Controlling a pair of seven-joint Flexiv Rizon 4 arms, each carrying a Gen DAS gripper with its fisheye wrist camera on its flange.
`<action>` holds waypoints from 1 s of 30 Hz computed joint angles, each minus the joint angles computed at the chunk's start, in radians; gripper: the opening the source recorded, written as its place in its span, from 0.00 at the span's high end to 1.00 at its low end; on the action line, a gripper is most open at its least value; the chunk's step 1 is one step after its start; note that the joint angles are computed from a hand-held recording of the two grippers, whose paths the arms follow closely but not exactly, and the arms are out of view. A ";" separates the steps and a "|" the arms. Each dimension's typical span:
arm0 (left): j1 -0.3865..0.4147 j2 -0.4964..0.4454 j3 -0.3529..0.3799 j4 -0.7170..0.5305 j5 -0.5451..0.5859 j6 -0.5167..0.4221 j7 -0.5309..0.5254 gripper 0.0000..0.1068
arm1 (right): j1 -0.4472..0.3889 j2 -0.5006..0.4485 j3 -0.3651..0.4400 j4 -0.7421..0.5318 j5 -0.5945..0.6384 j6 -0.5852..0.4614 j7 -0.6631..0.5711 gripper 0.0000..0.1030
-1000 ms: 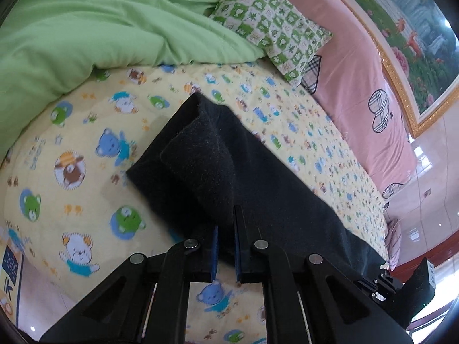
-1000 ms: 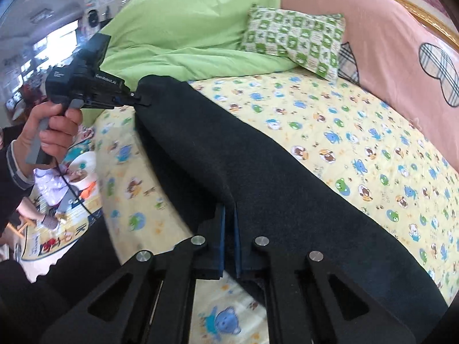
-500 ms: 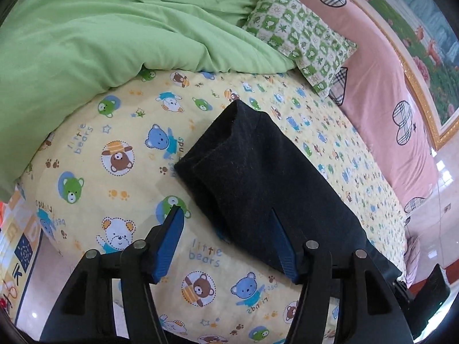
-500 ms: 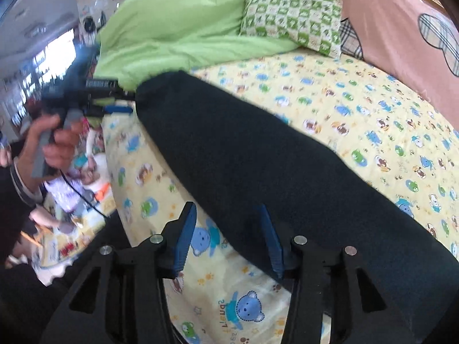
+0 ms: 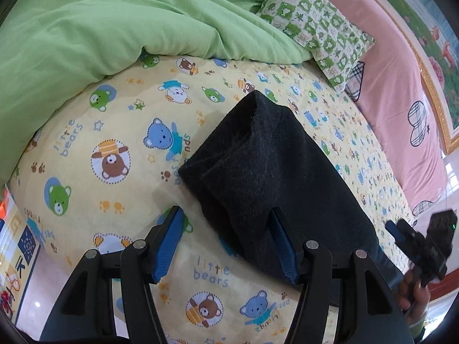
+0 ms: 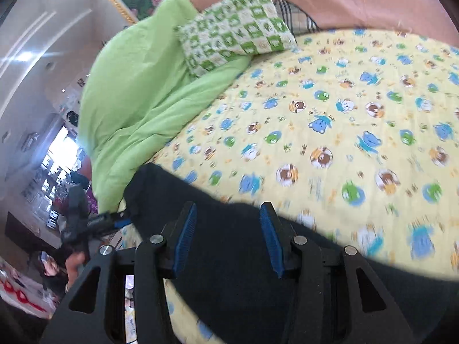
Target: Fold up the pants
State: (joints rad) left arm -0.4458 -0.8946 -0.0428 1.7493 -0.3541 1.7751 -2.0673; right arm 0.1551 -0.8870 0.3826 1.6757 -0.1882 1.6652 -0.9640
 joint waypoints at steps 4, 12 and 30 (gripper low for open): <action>-0.009 -0.005 0.016 -0.018 -0.003 -0.022 0.002 0.42 | -0.067 -0.115 0.112 -0.193 -0.038 -0.246 -0.090 0.54; -0.067 -0.037 0.098 -0.091 -0.011 -0.081 -0.010 0.43 | -0.053 -0.208 0.196 -0.386 -0.051 -0.604 -0.351 0.55; -0.119 -0.046 0.191 -0.130 0.032 -0.105 -0.050 0.59 | 0.149 -0.095 -0.140 -0.229 0.117 -0.257 -0.184 0.76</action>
State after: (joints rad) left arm -0.5650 -0.9407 0.1482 1.6195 -0.3218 1.6700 -2.1174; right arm 0.3036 -0.9825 0.2425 1.4467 -0.0707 1.4078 -1.1480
